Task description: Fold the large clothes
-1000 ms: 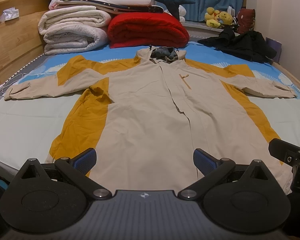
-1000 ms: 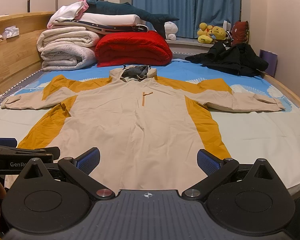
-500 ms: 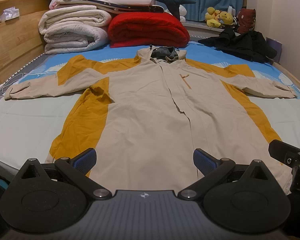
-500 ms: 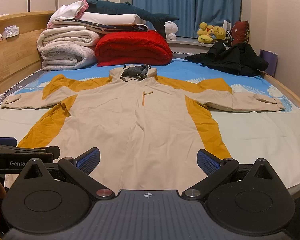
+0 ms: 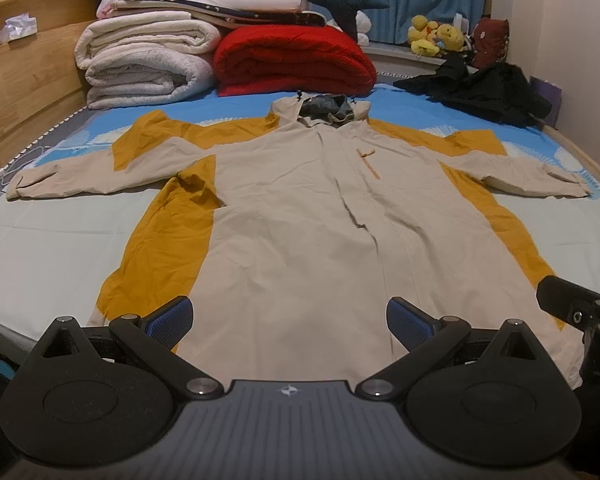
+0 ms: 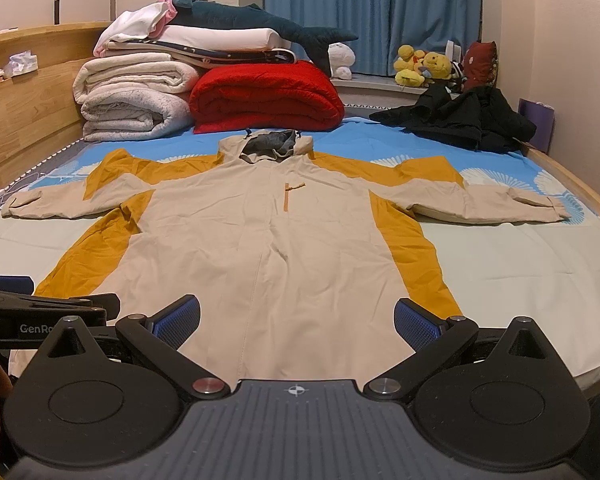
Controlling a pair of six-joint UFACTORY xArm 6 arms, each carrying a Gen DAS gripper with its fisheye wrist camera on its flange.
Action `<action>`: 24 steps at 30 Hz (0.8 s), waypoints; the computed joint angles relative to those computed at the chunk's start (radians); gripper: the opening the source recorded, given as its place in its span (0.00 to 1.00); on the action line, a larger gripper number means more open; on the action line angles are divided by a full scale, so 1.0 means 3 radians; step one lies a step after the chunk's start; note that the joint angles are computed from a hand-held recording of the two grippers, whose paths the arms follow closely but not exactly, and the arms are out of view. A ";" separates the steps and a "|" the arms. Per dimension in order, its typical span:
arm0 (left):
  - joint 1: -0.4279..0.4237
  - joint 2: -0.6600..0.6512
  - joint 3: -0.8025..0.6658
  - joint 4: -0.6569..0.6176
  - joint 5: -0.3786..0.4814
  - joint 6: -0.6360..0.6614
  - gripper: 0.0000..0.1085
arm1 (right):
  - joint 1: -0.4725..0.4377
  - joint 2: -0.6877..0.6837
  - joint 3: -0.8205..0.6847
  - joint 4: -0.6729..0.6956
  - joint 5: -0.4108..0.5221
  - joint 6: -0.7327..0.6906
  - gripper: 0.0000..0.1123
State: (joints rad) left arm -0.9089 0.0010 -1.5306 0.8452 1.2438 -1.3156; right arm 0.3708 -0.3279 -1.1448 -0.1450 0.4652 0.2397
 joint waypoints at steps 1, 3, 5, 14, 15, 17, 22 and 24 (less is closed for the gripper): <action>0.0011 -0.0030 0.0032 0.0011 -0.0051 0.0005 0.94 | -0.0002 -0.0005 0.0007 -0.0036 -0.0021 0.0028 0.91; 0.0064 -0.0097 0.0074 -0.0004 -0.0185 0.0079 0.80 | -0.0018 -0.0022 0.0040 -0.0154 -0.0115 0.0131 0.89; 0.0164 -0.0180 0.0096 -0.0021 -0.0336 0.0249 0.69 | -0.0088 -0.0041 0.0060 -0.0402 -0.0292 0.0387 0.77; 0.1209 -0.0567 0.0548 -0.0296 -0.1499 0.1346 0.34 | -0.0708 0.0454 -0.0483 0.0242 -0.1000 -0.0350 0.49; 0.1328 -0.0554 0.0596 -0.0501 -0.1505 0.1547 0.30 | -0.0749 0.0558 -0.0575 0.0493 -0.0966 -0.0613 0.45; 0.1477 -0.0526 0.0681 -0.0731 -0.1377 0.1747 0.28 | -0.0807 0.0753 -0.0728 0.1114 -0.0806 -0.1220 0.22; 0.1829 -0.0350 0.0578 -0.1585 -0.0690 0.1805 0.28 | -0.1006 0.1213 -0.1159 0.0826 0.0084 -0.0881 0.20; 0.1950 -0.0359 0.0601 -0.1769 -0.0602 0.1771 0.30 | -0.1024 0.1360 -0.1296 0.0825 0.0341 -0.0805 0.20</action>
State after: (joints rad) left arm -0.3238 -0.1066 -1.3502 0.3146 1.0632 -0.7844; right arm 0.0634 0.0802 -1.5336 0.1026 0.5675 -0.0017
